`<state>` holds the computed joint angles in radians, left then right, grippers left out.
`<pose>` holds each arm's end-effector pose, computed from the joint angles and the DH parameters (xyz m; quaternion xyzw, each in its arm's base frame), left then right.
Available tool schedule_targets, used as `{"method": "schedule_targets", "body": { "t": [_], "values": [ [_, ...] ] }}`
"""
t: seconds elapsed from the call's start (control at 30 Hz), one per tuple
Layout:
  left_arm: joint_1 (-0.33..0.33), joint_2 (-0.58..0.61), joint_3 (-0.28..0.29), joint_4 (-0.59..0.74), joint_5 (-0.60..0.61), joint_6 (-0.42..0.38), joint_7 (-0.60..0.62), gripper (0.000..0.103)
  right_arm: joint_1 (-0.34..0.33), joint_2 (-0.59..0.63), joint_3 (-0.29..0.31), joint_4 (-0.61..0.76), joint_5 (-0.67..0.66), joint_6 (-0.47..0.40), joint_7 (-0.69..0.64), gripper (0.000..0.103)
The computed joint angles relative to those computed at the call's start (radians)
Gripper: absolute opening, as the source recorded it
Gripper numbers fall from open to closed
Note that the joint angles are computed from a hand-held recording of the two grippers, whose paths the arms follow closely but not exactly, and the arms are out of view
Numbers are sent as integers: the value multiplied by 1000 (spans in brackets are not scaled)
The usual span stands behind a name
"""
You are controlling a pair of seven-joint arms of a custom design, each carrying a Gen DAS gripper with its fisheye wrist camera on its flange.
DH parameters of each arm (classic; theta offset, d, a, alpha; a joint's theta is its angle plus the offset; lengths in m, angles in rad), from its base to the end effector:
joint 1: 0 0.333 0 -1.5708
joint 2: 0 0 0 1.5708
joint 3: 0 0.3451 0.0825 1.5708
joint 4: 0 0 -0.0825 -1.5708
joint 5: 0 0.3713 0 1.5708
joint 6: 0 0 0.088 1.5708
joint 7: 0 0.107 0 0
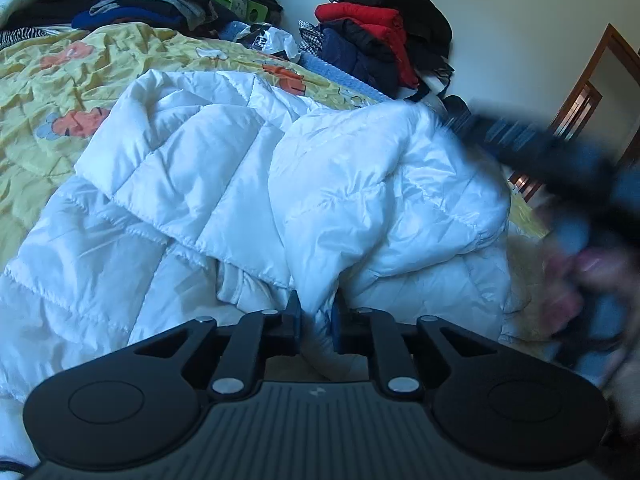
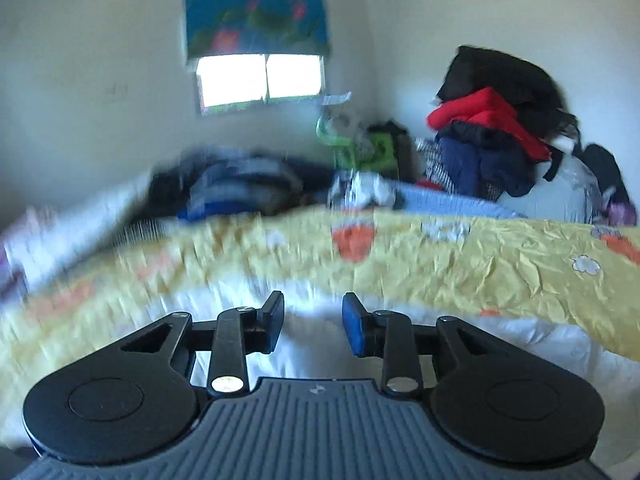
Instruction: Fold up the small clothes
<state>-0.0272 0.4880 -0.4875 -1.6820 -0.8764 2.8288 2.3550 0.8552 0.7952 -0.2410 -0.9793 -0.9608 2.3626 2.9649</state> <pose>0.6609 -0.2611 0.4358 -0.4918 0.7460 -0.4487 0.0153 0.6205 0.5300 0.4978 -0.5553 0.6350 -0.4020 0.3561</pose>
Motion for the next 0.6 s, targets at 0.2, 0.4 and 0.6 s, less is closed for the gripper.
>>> {"method": "schedule_targets", "body": {
  "t": [0.2,0.4,0.6],
  "values": [
    [23,13,-41,-15,-48,31,98,20,-33,44,29,-41,116,-24,-47,37],
    [64,-44,-58,-50,-122,-18,172,23,-26,-18,20,-135,95,45,12,40],
    [127,-108,-117,-44,-503,48,474,44,122,-249,-87,-441,-207,73,477,48]
  ]
}}
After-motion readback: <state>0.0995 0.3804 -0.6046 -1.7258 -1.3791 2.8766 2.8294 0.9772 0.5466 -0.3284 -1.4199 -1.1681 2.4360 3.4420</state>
